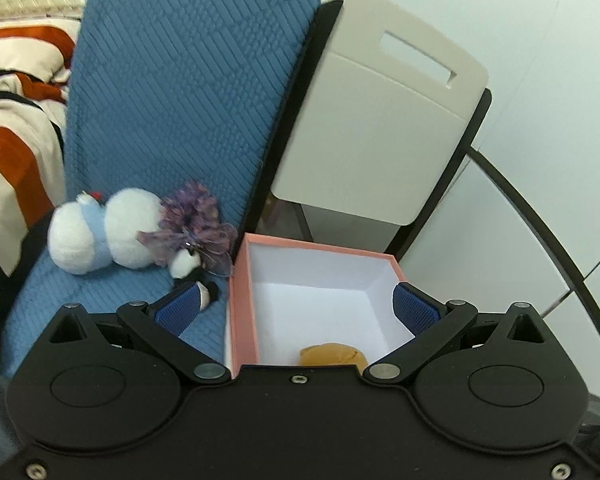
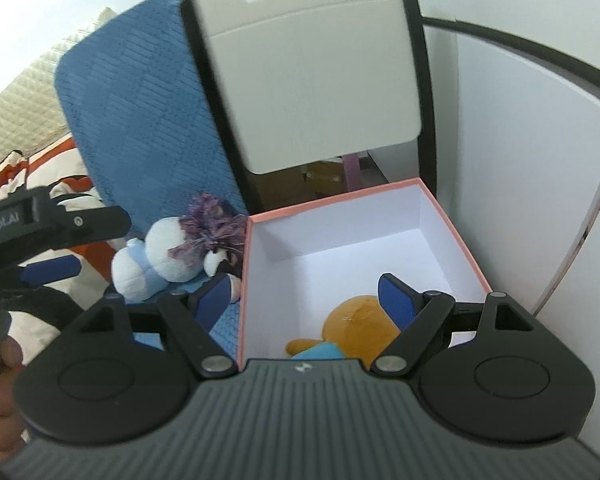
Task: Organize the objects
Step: 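Withdraw both tools from the box back toward the seat cushion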
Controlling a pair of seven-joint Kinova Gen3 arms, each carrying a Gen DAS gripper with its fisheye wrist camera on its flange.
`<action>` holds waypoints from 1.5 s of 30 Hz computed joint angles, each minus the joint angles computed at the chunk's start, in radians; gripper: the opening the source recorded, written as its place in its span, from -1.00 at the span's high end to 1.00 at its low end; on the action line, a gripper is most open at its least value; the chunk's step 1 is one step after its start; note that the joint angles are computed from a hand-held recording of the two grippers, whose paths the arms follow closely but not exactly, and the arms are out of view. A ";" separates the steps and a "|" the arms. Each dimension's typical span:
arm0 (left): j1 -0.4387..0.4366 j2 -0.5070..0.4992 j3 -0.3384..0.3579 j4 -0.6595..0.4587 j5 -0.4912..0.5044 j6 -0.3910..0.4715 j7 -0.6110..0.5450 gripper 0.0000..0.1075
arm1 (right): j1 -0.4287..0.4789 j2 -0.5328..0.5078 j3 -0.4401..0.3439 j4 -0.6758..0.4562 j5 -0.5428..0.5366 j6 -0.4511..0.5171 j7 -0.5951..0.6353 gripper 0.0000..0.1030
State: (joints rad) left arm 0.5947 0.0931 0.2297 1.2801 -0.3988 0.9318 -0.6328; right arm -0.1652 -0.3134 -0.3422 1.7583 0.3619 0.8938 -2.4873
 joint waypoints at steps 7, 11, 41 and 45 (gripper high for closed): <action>-0.053 -0.118 0.027 0.128 0.016 -0.046 -0.026 -0.91 | -0.004 -0.015 -0.099 -0.003 0.049 0.021 -0.086 -0.60; -0.101 -0.178 0.057 0.195 0.021 -0.059 -0.024 -0.91 | -0.013 -0.018 -0.153 -0.001 0.086 0.038 -0.136 -0.60; -0.437 -0.371 0.173 0.546 0.115 -0.224 -0.120 -0.91 | -0.240 0.140 -0.217 0.146 0.401 -0.048 -0.552 -0.60; -0.449 -0.328 0.166 0.592 0.076 -0.304 -0.098 -0.91 | -0.271 0.179 -0.182 0.188 0.471 -0.096 -0.624 -0.60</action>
